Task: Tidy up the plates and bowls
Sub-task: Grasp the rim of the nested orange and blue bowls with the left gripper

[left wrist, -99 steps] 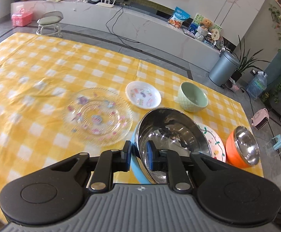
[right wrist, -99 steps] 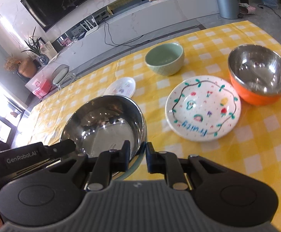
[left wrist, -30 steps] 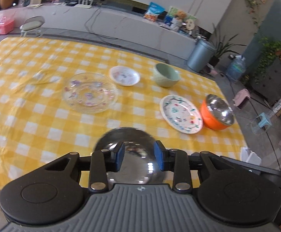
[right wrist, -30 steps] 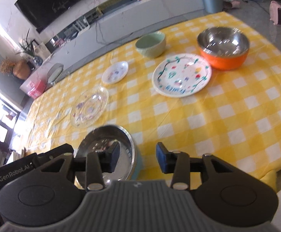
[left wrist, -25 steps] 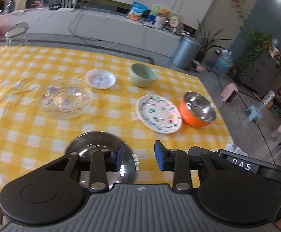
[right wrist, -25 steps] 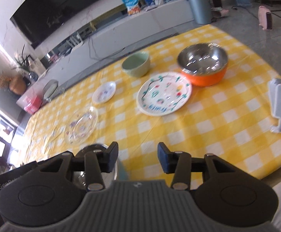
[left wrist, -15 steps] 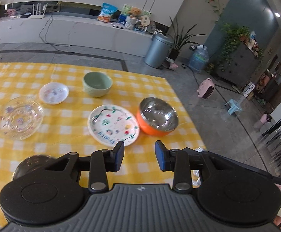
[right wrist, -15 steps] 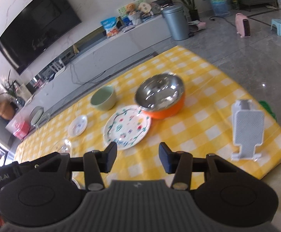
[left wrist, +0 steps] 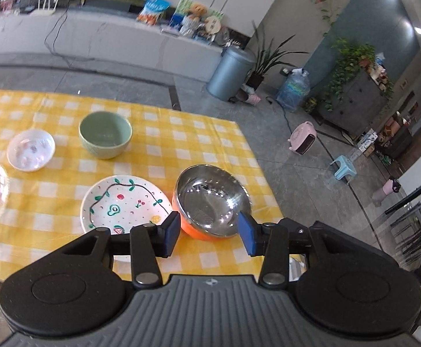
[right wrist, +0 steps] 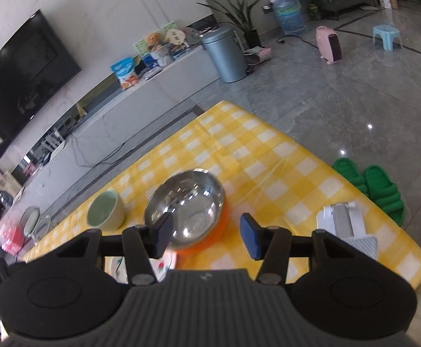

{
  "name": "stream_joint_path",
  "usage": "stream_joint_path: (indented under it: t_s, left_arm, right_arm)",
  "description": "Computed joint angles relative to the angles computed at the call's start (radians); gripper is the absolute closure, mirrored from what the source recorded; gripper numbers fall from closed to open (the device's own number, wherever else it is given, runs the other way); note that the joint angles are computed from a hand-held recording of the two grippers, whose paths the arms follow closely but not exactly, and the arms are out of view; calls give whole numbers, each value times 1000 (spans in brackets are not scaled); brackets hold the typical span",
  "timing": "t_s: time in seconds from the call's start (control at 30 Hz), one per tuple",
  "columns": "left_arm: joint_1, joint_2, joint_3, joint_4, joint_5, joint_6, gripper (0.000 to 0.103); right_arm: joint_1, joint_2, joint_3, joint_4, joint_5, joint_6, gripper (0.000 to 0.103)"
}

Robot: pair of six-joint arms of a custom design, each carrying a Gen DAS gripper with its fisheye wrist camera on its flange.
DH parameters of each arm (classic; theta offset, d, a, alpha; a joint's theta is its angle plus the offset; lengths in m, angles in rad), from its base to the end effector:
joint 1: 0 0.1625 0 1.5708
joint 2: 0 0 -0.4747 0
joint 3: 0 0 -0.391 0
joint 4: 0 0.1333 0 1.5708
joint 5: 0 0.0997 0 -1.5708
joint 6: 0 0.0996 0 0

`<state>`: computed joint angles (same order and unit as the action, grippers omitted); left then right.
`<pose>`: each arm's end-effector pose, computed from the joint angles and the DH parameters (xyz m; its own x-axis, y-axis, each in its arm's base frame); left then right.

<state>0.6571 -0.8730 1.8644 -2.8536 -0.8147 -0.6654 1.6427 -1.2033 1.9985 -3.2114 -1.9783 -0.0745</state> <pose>-0.3799 -0.5478 0.1583 -0.9406 -0.0028 -0.3396 0.2259 0.7416 -0.6317 0.1352 -0.5706 0.3403 -0.9309 0.1799 0.3179 -0.1173 0.6770 -0.7266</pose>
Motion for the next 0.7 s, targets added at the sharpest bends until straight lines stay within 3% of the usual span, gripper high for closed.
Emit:
stream_joint_path:
  t_s: [0.23, 0.37, 0.6, 0.7]
  left_arm:
    - [72, 79, -94, 10, -12, 17, 53]
    - [104, 138, -152, 43, 9, 40, 53]
    - [130, 202, -225, 104, 26, 86, 54]
    - [138, 219, -253, 142, 30, 92, 62]
  right_arm:
    - [-22, 113, -120, 26, -15, -17, 56]
    - [-22, 183, -164, -3, -95, -72, 62]
    - [-45, 206, -175, 42, -92, -71, 72]
    - [-51, 209, -179, 55, -89, -72, 76]
